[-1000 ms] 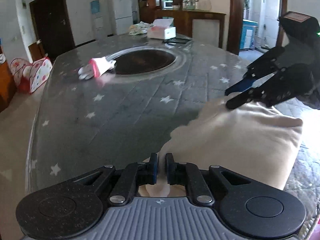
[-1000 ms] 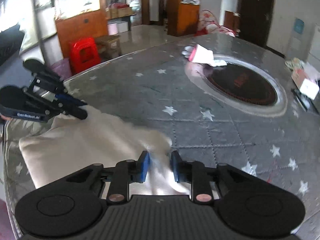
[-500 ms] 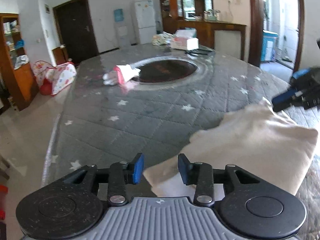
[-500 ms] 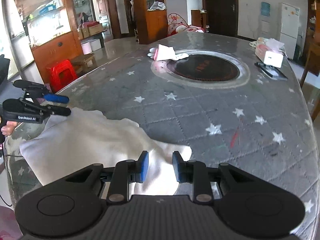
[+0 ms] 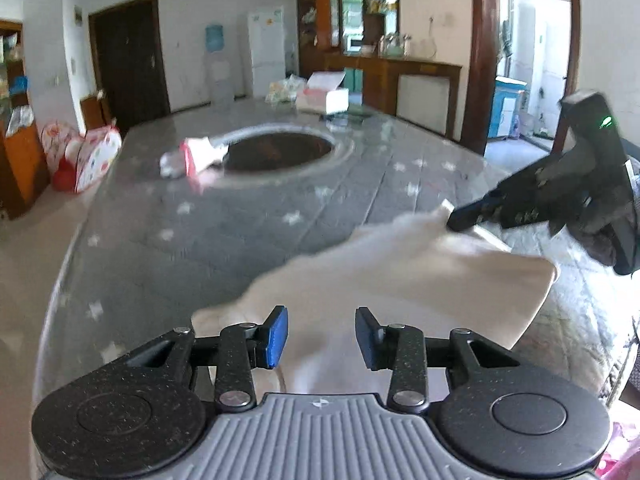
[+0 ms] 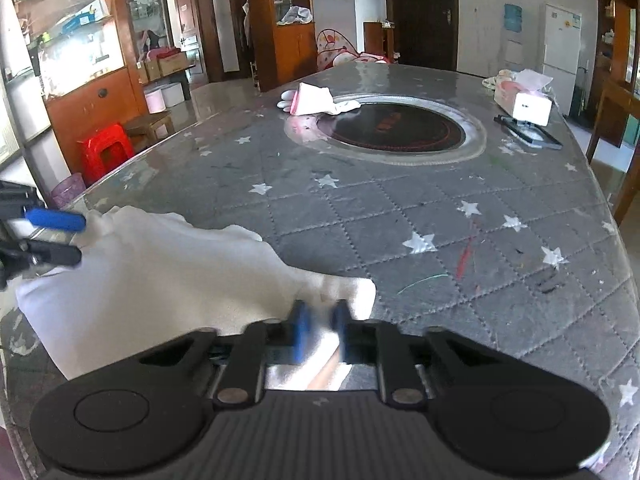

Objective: Fold clothes

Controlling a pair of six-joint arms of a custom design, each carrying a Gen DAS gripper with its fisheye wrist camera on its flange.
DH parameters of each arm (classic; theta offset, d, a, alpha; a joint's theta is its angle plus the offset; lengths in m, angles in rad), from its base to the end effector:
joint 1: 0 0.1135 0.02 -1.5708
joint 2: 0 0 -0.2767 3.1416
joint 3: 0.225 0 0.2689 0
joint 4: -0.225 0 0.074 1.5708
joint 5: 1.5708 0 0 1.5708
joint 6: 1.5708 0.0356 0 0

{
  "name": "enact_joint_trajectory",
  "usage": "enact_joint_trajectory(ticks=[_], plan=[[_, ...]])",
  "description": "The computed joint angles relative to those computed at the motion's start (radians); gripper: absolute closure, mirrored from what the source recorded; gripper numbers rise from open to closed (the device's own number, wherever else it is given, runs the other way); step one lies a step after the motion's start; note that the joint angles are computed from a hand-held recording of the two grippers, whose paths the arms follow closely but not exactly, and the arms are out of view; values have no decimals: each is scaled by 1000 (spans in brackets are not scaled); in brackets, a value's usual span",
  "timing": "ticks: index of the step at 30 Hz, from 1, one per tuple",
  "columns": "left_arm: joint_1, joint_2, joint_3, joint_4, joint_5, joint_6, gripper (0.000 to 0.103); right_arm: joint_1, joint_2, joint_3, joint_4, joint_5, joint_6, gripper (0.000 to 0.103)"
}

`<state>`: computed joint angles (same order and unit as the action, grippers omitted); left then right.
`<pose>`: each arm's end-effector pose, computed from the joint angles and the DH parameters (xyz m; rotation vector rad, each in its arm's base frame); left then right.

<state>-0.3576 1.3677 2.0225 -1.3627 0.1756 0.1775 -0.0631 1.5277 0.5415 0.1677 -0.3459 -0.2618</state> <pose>0.2024 -0.0823 0.5208 0.6922 2.1753 -0.2944 0.2764 -0.0054 0.1260 -0.3921 2.3088 0.2535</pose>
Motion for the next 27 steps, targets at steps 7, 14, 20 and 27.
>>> enact_joint_trajectory(ticks=[7,14,20,27], plan=[[63,-4,-51,7,-1,-19,64,57,-13,-29,82,125,-8,99],[78,4,-17,7,15,-23,65,37,-21,-4,48,88,-8,91],[30,78,54,23,43,-92,65,80,-34,33,16,38,22,91],[-2,156,102,29,21,-152,65,180,87,94,70,27,76,91]])
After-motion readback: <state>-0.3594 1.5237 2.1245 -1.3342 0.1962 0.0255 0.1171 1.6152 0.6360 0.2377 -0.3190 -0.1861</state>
